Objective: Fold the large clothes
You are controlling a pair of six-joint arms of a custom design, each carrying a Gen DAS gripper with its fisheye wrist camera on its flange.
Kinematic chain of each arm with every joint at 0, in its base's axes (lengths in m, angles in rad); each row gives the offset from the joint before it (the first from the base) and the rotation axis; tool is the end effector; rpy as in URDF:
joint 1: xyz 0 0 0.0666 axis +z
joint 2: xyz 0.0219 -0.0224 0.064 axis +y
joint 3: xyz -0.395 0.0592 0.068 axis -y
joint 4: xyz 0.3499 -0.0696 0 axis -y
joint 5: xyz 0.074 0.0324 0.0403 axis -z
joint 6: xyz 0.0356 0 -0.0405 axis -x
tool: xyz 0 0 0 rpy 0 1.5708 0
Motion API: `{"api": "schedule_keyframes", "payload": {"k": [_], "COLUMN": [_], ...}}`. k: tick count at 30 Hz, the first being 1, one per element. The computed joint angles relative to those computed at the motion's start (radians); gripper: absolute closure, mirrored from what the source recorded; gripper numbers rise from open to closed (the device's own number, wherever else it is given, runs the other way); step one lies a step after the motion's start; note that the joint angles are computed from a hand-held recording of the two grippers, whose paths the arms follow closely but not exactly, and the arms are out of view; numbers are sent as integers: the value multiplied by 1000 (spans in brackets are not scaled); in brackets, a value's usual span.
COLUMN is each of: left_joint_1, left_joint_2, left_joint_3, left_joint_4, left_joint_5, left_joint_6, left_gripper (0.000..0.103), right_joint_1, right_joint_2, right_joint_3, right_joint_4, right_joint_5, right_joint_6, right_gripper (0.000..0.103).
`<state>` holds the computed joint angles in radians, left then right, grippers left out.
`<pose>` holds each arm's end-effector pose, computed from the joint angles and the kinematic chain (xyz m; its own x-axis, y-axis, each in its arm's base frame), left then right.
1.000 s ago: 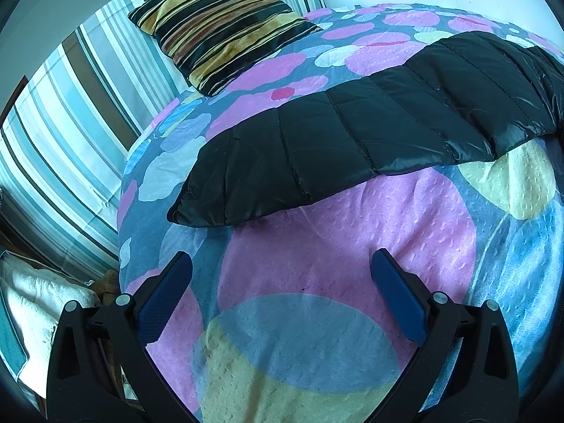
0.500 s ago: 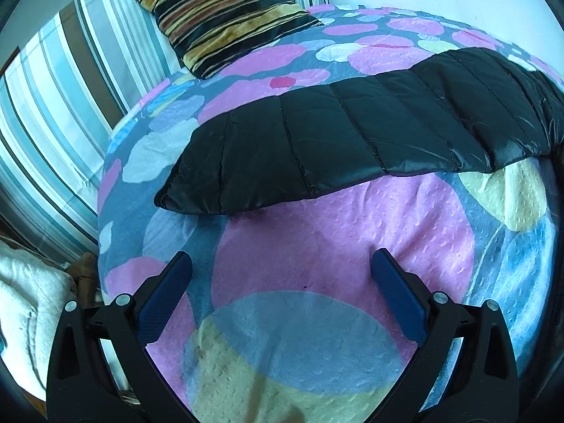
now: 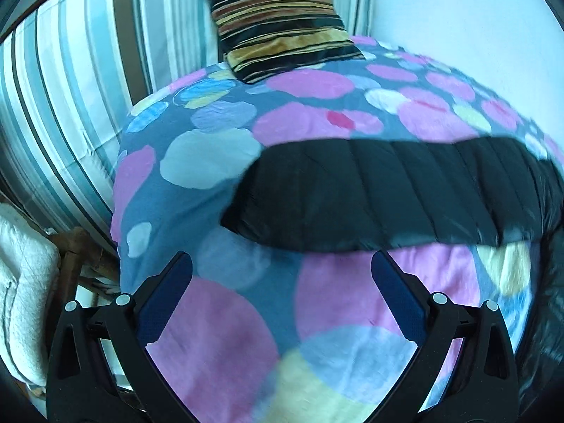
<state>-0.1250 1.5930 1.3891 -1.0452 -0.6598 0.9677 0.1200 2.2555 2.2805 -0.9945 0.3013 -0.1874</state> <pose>0.4724 -0.0378 0.3562 -0.4567 -0.5985 -0.6583 -0.8284 0.5558 0.0694 0.7311 0.0771 0.3131 -0.7946 0.0834 -0.6014 0.2040 0.9696 -0.1350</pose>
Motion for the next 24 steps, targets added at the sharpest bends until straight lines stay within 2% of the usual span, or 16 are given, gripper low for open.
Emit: {"api": "schedule_keyframes", "payload": {"k": [3, 7, 9, 12, 14, 19, 21, 22, 24], "left_joint_1": [64, 161, 177, 190, 192, 196, 191, 187, 177], "left_joint_2": [-53, -101, -93, -59, -42, -30, -24, -21, -16], "left_joint_3": [-60, -140, -143, -113, -99, -78, -69, -64, -56], "left_joint_4": [104, 278, 301, 277, 271, 268, 260, 255, 252], "left_joint_5": [94, 327, 356, 356, 354, 346, 335, 327, 308], "left_joint_6": [-33, -65, -71, -109, -118, -104, -108, -113, -128], "left_gripper": [2, 10, 10, 18, 18, 36, 48, 51, 65], "right_joint_1": [1, 3, 4, 5, 5, 5, 6, 6, 6], "right_joint_2": [-2, -8, -9, -11, -12, -13, -14, -14, -15], "right_joint_3": [-4, -18, -22, -25, -26, -27, -28, -30, -31], "right_joint_4": [5, 17, 21, 24, 25, 27, 29, 30, 31], "right_joint_5": [4, 12, 15, 18, 18, 22, 25, 26, 25], "right_joint_6": [-1, -1, 0, 1, 1, 3, 3, 3, 2], "right_gripper": [27, 27, 27, 27, 27, 27, 27, 27, 27]}}
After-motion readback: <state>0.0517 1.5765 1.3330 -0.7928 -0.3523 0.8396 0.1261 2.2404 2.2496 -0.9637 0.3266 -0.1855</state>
